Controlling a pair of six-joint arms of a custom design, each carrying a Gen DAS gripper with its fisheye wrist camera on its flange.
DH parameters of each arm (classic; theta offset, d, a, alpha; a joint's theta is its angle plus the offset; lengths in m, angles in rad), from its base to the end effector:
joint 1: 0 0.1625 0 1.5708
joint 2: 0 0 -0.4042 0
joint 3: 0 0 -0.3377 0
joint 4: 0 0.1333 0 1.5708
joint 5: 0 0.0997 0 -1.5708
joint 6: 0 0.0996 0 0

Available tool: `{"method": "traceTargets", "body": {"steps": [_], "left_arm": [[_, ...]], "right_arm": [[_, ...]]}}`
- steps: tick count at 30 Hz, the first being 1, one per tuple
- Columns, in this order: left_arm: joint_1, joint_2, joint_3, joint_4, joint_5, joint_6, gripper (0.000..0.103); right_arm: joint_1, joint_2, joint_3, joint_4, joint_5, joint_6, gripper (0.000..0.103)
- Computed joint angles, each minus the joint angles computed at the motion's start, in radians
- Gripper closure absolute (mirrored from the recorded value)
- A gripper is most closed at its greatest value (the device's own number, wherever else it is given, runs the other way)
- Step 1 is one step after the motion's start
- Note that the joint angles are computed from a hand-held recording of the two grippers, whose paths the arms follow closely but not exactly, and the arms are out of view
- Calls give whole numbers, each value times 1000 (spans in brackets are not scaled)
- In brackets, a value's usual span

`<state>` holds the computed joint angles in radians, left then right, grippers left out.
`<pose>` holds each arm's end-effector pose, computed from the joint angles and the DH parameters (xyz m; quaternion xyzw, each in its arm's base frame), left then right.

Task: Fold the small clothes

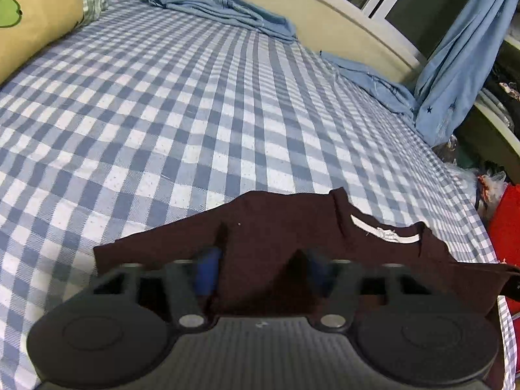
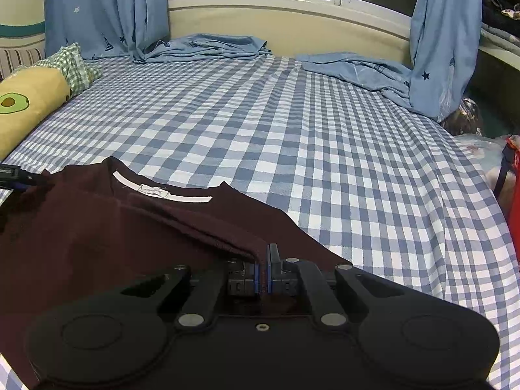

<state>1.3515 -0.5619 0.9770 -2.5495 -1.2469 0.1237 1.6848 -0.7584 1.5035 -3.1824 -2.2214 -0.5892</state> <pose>-0.0099 -0.8029 0.2151 0.1176 0.9417 -0.2815 0.1416 0.1483 -0.6540 0.2362 0.1702 -0.8536 0.3184 0.3755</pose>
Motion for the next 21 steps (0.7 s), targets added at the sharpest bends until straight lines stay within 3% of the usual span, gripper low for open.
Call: {"method": "traceTargets", "body": {"steps": [1, 2, 3, 9, 13, 18, 21], "left_arm": [[1, -1, 3, 4, -6, 8, 74], [3, -6, 10, 4, -21, 24, 89], [4, -16, 29, -8, -38, 44, 96], [9, -106, 179, -233, -182, 75, 98], [-10, -91, 137, -229, -119, 116, 98], [-17, -8, 30, -171, -22, 115, 98], [-18, 26, 18, -167, 45, 95, 98]], "right_arm": [[-2, -1, 1, -1, 2, 2, 100], [-3, -2, 3, -2, 6, 3, 100], [-4, -2, 5, -5, 6, 3, 100], [-6, 1, -1, -11, 19, 17, 100], [-8, 33, -80, 64, 2, 76, 100], [-41, 77, -239, 335, 6, 275, 98], [-65, 120, -352, 498, 1, 335, 86]]}}
